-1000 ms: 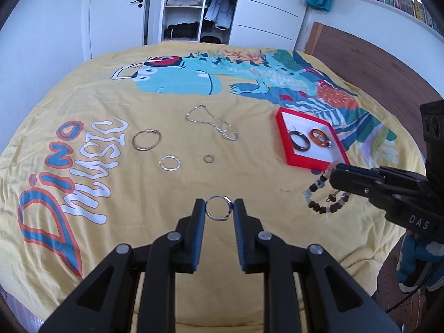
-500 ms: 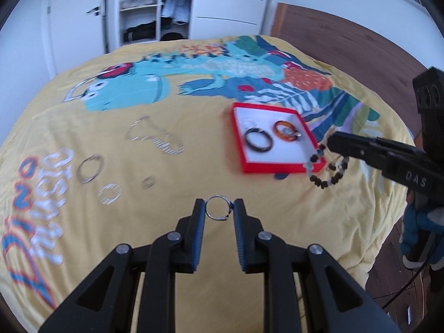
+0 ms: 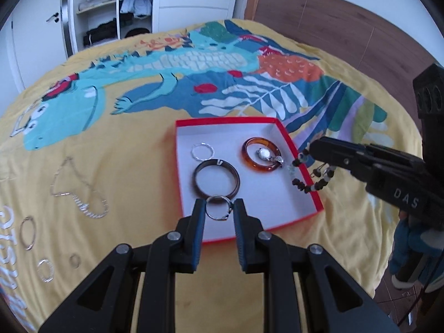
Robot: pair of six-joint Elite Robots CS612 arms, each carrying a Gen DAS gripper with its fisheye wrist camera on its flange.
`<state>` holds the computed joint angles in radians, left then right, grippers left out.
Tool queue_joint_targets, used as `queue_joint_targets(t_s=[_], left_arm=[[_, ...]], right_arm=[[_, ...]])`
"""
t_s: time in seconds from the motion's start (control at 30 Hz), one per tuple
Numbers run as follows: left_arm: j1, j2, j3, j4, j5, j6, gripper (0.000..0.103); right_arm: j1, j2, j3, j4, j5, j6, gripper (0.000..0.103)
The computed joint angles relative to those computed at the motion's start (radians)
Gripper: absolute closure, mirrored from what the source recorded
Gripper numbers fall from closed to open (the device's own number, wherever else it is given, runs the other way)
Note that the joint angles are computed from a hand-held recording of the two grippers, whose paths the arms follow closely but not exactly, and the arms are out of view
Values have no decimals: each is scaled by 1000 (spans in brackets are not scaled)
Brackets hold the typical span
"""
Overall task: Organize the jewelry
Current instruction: 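Carry the silver ring and beaded bracelet over the red box with both tools, then open both tools to drop the ring and bracelet into the box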
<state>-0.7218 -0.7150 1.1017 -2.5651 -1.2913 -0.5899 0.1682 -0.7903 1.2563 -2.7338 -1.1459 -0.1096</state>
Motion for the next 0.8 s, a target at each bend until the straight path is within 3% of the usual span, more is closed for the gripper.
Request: queue_joint_targets(t_s=[0.2, 0.37, 0.6, 0.8], left_arm=[[13, 70, -83, 55, -49, -14, 84], [17, 98, -106, 85, -79, -17, 84], [24, 113, -112, 110, -123, -54, 84], [24, 114, -107, 120, -117, -80, 83]], right_arm=[[-9, 48, -34, 45, -10, 10, 86], [-13, 69, -38, 77, -9, 8, 86], [-6, 79, -40, 124, -32, -30, 86], [2, 84, -45, 159, -65, -58, 86]])
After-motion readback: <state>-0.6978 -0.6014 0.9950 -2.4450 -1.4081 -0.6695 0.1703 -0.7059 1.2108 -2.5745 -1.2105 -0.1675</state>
